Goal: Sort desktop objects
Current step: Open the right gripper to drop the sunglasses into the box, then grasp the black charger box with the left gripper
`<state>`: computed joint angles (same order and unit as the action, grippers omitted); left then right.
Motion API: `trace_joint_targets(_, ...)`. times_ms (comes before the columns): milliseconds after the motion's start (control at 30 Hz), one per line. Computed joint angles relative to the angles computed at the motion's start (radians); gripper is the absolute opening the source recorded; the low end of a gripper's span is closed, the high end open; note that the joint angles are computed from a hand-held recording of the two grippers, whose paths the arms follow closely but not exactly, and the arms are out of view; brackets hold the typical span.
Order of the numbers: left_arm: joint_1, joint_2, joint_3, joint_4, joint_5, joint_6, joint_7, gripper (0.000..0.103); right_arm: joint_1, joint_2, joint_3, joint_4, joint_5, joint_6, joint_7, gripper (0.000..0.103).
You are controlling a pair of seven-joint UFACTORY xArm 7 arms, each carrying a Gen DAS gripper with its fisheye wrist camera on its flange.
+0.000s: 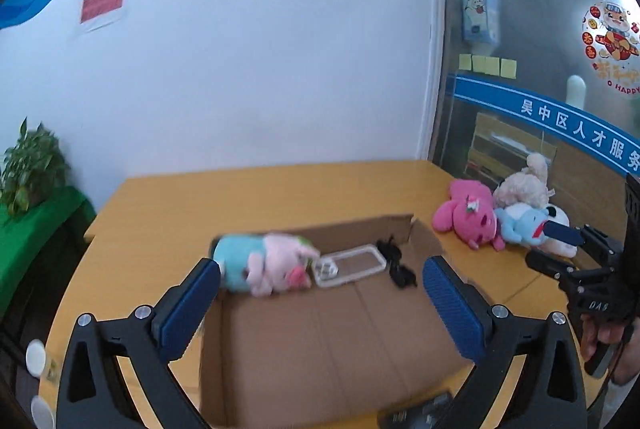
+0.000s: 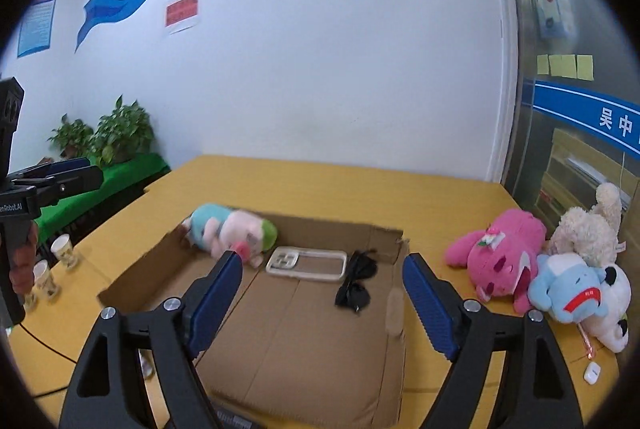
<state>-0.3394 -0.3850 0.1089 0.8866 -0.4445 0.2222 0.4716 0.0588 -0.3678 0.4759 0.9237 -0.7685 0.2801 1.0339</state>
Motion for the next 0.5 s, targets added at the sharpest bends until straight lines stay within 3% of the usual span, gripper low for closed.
trace_joint_targets(200, -0.027, -0.195, 0.069, -0.277, -0.062, 0.062, 0.030, 0.102, 0.261, -0.123, -0.085, -0.217, 0.260, -0.017, -0.197, 0.083)
trace_joint_targets(367, -0.090, -0.181, 0.122, -0.363, -0.137, 0.140, 0.044, 0.101, 0.504, -0.043, -0.200, -0.343, 0.507, -0.039, -0.417, 0.082)
trace_joint_targets(400, -0.117, -0.164, 0.142, -0.364, -0.175, 0.167, 0.065, 0.101, 0.533, -0.020, -0.216, -0.349, 0.548, -0.047, -0.456, 0.082)
trace_joint_targets(500, -0.137, -0.112, 0.138, -0.354, -0.259, 0.204, 0.109, 0.101, 0.505, 0.030, -0.168, -0.324, 0.575, -0.032, -0.480, 0.082)
